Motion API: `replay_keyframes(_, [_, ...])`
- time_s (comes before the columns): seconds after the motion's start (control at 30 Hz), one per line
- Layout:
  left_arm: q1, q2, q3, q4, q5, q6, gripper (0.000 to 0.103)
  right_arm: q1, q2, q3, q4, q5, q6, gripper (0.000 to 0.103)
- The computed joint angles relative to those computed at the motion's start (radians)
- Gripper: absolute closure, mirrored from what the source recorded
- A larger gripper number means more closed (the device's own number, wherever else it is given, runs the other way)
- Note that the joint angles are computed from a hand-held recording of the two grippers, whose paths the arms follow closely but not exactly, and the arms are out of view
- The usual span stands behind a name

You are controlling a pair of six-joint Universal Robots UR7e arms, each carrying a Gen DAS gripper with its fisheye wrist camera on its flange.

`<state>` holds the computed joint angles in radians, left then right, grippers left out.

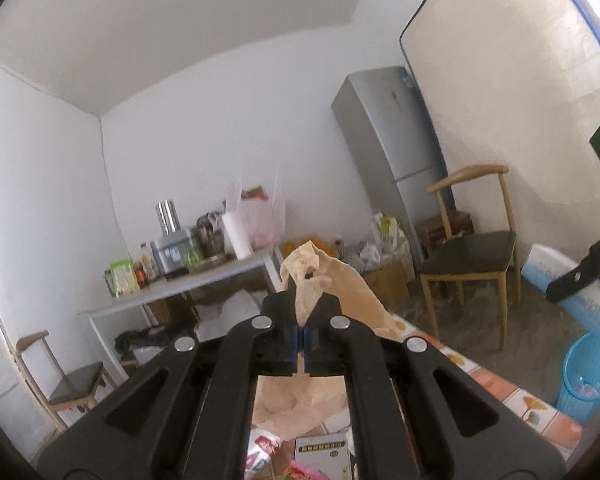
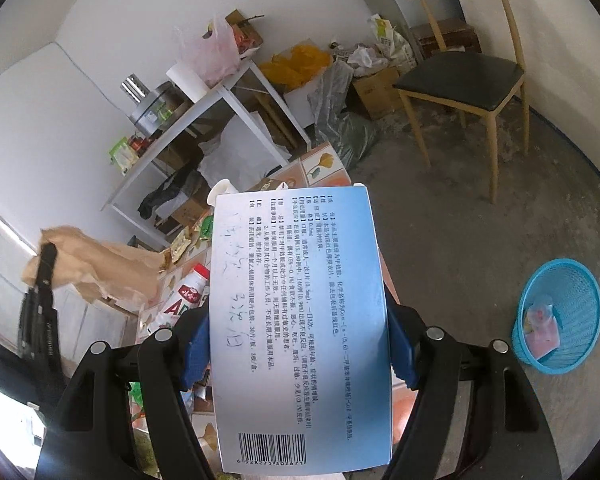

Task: Collect trash
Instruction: 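Lift the box with the right gripper while the left gripper lifts the brown paper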

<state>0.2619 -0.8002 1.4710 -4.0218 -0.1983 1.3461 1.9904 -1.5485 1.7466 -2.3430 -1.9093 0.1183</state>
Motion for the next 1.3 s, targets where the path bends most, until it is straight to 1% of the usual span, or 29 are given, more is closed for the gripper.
replay_keyframes(0.2, [-0.047, 0.008, -0.013, -0.013, -0.019, 0.032, 0.103, 0.025, -0.038, 0.021, -0.006, -0.011, -0.005, 0.033])
replay_keyframes(0.53, [-0.094, 0.006, 0.019, 0.092, -0.04, -0.077, 0.103, 0.06, -0.098, 0.041, 0.006, -0.05, 0.004, 0.033])
replay_keyframes(0.77, [-0.117, 0.006, 0.041, 0.163, -0.056, -0.153, 0.103, 0.07, -0.141, 0.056, 0.023, -0.077, 0.022, 0.033])
replay_keyframes(0.83, [-0.118, 0.002, 0.048, 0.194, -0.063, -0.184, 0.103, 0.073, -0.152, 0.059, 0.028, -0.085, 0.029, 0.033])
replay_keyframes(1.07, [-0.127, 0.006, 0.057, 0.24, -0.075, -0.225, 0.103, 0.084, -0.177, 0.068, 0.036, -0.104, 0.045, 0.033])
replay_keyframes(1.13, [-0.13, 0.002, 0.067, 0.276, -0.079, -0.265, 0.103, 0.085, -0.183, 0.07, 0.036, -0.106, 0.049, 0.033])
replay_keyframes(1.3, [-0.131, -0.001, 0.083, 0.326, -0.088, -0.316, 0.103, 0.078, -0.205, 0.084, 0.035, -0.107, 0.056, 0.033])
